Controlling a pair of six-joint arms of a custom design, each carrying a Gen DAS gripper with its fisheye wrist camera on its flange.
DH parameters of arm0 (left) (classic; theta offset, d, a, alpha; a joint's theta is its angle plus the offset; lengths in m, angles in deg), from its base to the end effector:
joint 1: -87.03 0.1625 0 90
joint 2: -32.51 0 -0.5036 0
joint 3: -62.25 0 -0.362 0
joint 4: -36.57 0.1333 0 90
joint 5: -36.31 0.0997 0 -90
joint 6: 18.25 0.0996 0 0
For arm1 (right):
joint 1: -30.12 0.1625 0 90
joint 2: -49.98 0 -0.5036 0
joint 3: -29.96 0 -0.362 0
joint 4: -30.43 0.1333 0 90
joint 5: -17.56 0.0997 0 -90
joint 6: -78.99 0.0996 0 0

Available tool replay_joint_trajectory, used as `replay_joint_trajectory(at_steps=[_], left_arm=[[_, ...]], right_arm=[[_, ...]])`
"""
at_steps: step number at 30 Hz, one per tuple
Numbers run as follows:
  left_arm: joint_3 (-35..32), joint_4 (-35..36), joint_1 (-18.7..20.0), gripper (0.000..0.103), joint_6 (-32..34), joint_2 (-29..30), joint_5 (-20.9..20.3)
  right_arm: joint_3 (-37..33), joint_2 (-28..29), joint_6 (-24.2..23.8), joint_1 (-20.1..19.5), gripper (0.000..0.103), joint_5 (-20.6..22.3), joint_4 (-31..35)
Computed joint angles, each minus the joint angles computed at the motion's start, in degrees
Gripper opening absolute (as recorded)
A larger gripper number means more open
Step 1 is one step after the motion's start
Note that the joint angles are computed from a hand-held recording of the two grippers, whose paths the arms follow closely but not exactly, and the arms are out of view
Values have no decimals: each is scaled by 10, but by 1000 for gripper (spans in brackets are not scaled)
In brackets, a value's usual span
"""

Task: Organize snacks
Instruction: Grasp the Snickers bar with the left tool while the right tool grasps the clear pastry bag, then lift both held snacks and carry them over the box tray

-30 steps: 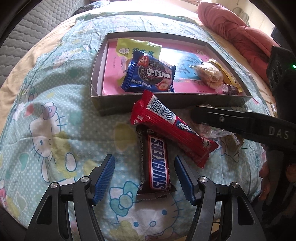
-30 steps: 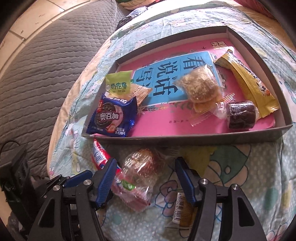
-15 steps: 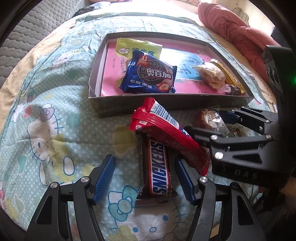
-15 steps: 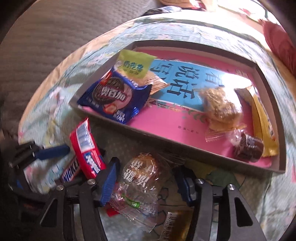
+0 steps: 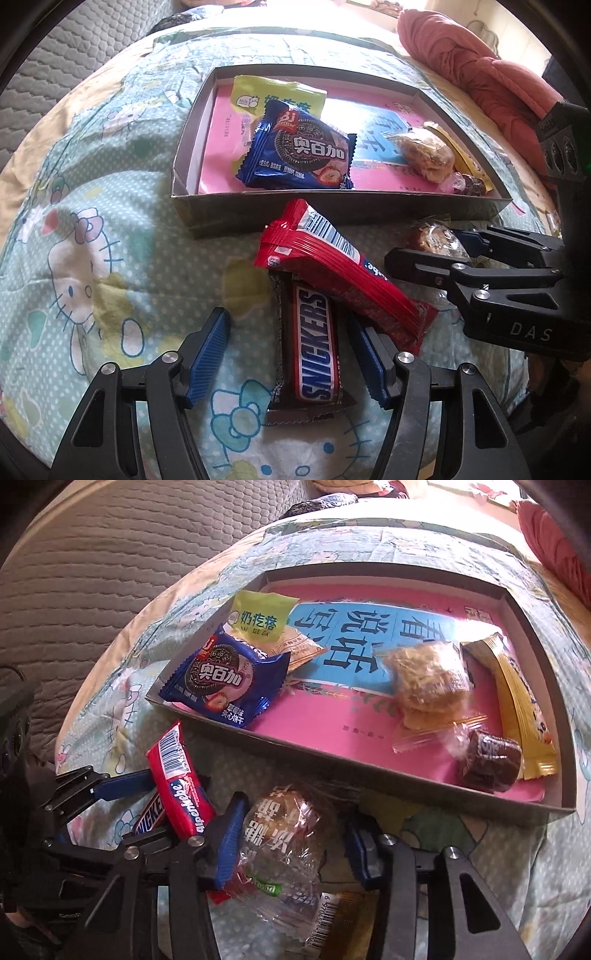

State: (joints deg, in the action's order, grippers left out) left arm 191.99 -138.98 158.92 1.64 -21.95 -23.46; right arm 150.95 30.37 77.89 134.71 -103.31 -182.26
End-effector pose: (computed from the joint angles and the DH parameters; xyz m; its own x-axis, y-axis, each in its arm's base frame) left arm 0.0195 -0.5305 0.1553 -0.6944 0.4905 -0.5265 0.5765 0.8171 0.0009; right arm 0.2123 -0.4892 -0.0668 -0.8730 -0.0531 0.4849 -0.2515 0.9007 -0.3542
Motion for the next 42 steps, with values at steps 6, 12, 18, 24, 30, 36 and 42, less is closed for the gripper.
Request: replay_joint_trajectory(at_steps=[6, 12, 18, 24, 30, 36, 42], left_arm=[[-11, 5, 6, 54, -5, 2, -3], [-16, 16, 10, 30, -12, -8, -6], [-28, 60, 22, 30, -39, -29, -31], [-19, 73, 18, 30, -55, -44, -33], [-8, 65, 7, 30, -56, -61, -39], [3, 62, 3, 30, -57, -85, -42], [4, 39, 1, 30, -42, -98, -58]], right_arm=[[-20, 19, -28, 8, 49, -23, -6], [-22, 20, -39, 12, 49, -28, -7], [-1, 2, -10, 1, 48, 18, -15], [18, -5, -6, -1, 48, 41, -41], [30, -14, 8, -6, 48, 71, -59], [34, -16, 3, -1, 48, 73, -70], [45, -22, 2, 0, 48, 84, -97]])
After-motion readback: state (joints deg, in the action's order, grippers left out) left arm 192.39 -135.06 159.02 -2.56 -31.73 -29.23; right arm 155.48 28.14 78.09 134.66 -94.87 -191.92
